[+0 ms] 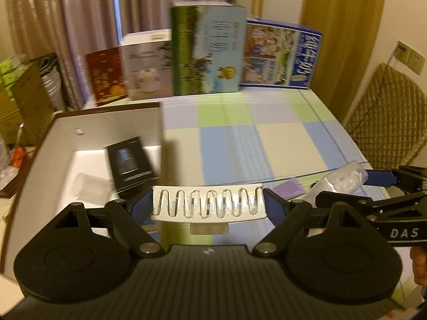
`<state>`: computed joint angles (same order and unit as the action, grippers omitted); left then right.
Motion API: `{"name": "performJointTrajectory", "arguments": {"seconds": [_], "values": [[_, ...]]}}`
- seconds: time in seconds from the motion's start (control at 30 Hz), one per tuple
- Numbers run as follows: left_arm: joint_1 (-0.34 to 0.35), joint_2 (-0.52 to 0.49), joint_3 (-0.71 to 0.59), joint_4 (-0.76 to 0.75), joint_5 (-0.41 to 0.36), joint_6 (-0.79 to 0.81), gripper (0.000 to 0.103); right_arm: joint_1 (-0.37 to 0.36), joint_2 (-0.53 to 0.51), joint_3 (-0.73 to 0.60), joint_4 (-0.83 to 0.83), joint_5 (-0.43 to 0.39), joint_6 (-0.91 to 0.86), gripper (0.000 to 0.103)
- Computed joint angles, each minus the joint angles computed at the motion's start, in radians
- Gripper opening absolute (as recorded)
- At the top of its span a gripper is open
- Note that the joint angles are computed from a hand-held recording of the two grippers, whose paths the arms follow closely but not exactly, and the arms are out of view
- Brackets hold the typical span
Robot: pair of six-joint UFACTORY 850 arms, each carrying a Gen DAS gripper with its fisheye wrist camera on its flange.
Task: Organize objects
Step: 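Carry the white rack with the left tool toward the box while the right tool carries the clear case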
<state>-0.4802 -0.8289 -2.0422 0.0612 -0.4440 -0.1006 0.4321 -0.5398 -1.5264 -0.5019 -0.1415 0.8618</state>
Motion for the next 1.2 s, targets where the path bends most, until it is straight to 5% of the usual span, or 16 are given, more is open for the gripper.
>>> {"name": "performJointTrajectory", "arguments": {"seconds": [0.3,0.5,1.2], "values": [[0.075,0.139,0.203,0.170,0.065,-0.187,0.083,0.072,-0.076,-0.120,0.650,0.018,-0.668,0.083],[0.134,0.184,0.271,0.252,0.069,-0.274,0.083,0.113,-0.157,-0.237,0.903,-0.019,-0.944,0.083],[0.248,0.076,0.179,-0.011,-0.032,0.055,0.083,0.185,-0.548,-0.813,0.572,-0.359,-0.734,0.083]]}}
